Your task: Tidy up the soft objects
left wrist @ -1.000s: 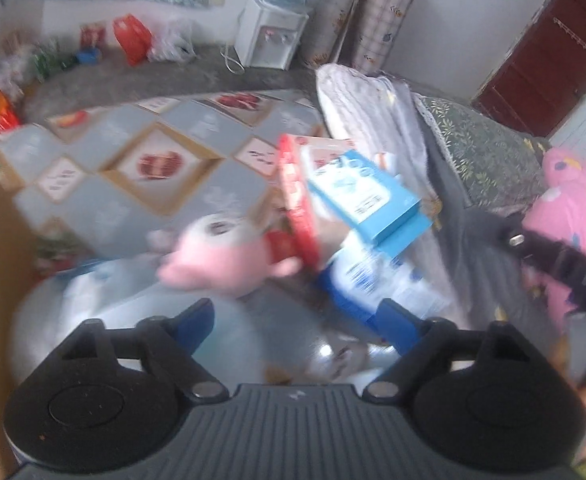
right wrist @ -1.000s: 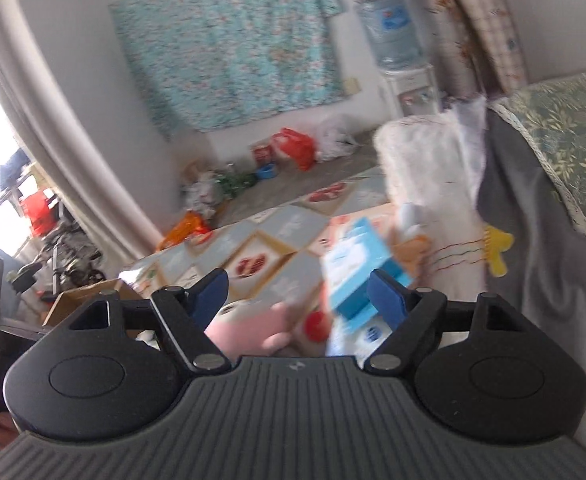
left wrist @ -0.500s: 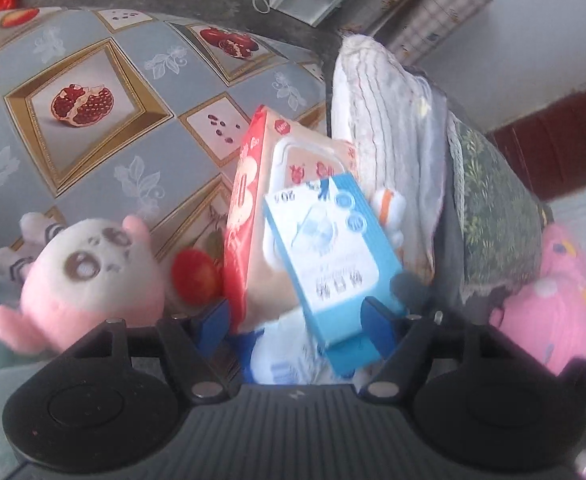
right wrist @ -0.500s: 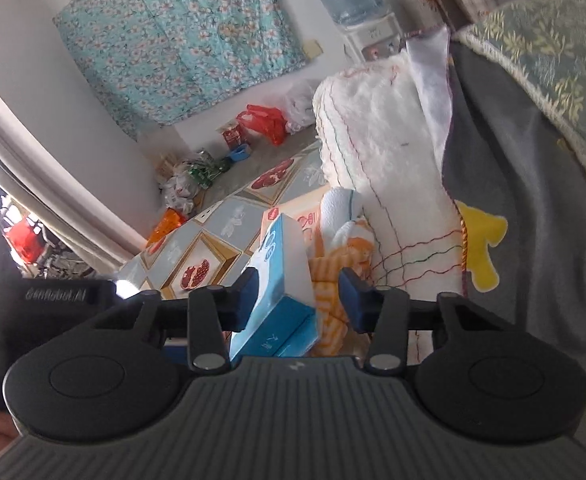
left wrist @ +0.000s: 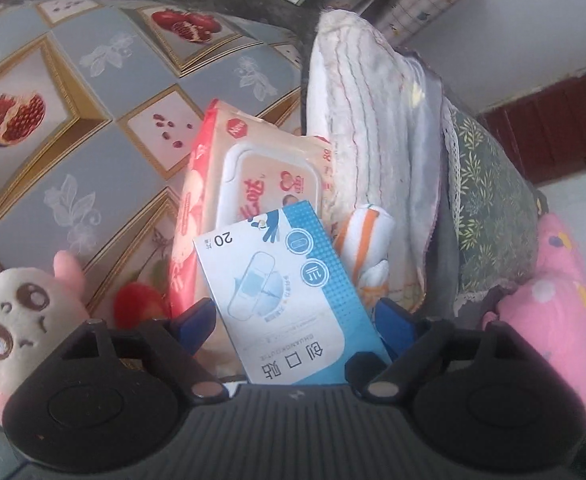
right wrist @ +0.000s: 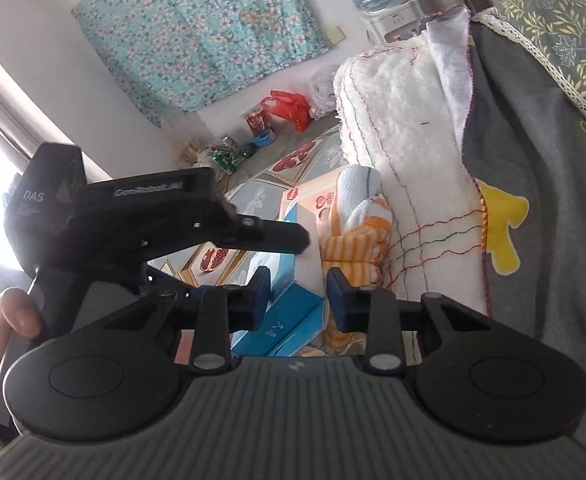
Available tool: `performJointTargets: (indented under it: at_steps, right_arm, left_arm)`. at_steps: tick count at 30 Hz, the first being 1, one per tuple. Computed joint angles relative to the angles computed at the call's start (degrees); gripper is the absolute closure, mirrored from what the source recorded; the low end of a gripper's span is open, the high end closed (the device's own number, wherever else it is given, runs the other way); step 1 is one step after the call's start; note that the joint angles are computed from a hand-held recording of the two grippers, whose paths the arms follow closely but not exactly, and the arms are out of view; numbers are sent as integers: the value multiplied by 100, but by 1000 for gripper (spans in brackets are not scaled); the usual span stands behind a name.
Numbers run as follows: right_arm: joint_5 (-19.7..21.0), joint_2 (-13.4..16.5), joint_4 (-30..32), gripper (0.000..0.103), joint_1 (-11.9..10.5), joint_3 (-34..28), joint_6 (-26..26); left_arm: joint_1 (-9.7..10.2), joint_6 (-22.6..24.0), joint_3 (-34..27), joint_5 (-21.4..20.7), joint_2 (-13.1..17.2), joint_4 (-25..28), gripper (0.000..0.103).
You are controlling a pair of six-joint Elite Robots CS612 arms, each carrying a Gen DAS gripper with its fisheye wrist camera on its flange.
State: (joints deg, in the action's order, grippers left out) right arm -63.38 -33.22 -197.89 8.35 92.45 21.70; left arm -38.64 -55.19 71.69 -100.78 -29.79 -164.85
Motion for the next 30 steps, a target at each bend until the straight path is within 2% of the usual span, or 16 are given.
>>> performJointTargets:
  at_steps: [7,15,23,30]
  right_arm:
    - [85,15,-67,75,-5,3,-117]
    - [261,-97,-418,76,-20,167,42]
    - [334,-390,-961,76,105,540,228]
    - [560,-660,-1551,75,296,917,457]
  left_arm:
    - [-79,112,69,375,-50,-60,19]
    - [-90,74,379,451,-266,-445,20]
    - [-161,104,1119,670,-802,-1002,20]
    - [-249,225,2084,971,-1456,-1568,20]
